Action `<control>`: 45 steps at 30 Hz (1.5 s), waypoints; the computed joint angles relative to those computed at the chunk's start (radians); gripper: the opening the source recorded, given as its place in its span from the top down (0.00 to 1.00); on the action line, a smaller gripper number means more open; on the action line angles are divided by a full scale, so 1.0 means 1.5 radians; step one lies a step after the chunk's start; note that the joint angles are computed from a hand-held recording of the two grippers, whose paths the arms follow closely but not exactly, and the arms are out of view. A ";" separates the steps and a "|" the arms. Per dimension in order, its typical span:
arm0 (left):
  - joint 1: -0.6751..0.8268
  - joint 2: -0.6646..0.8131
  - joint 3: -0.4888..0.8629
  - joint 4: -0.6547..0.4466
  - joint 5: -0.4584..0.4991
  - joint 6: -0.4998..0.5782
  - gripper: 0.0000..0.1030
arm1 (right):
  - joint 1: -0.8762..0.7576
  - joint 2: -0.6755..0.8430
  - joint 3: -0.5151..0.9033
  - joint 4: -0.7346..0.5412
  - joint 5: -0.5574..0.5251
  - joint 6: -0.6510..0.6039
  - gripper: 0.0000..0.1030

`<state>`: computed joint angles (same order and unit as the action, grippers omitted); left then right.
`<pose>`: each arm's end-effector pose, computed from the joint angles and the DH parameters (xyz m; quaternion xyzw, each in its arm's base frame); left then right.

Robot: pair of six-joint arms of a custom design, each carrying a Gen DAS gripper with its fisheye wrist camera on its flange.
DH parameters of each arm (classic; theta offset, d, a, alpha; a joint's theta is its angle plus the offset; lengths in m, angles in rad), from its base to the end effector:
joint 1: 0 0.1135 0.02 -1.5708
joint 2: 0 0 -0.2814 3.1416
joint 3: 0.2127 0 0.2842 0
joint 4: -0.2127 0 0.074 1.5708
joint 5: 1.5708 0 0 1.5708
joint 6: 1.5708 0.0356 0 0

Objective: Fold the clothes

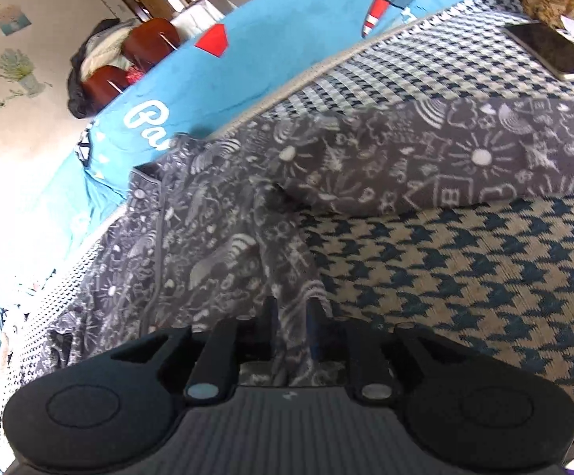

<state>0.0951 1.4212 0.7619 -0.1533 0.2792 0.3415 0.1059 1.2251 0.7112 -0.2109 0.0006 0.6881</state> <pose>0.3083 0.0196 0.1904 0.1642 0.9067 -0.0468 0.3858 0.2765 0.0294 0.2213 0.2618 0.8735 0.1585 0.3787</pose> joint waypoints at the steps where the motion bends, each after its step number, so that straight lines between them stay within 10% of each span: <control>1: -0.005 0.005 0.006 0.003 -0.006 -0.004 0.00 | 0.002 0.001 -0.001 0.007 -0.005 -0.002 0.82; 32: -0.050 0.200 0.165 -0.014 -0.046 -0.060 0.00 | 0.007 0.150 0.066 0.088 -0.049 0.009 0.82; 35: -0.052 0.193 0.140 0.022 -0.050 -0.064 0.00 | -0.006 0.163 0.069 0.065 -0.034 0.052 1.00; 45: -0.046 0.192 0.122 0.057 -0.035 -0.065 0.00 | -0.004 0.158 0.063 0.063 -0.021 0.044 1.00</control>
<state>0.0263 1.7096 0.9443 -0.0679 0.2274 0.2446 0.0992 1.4626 0.8055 -0.1165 -0.0304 0.7535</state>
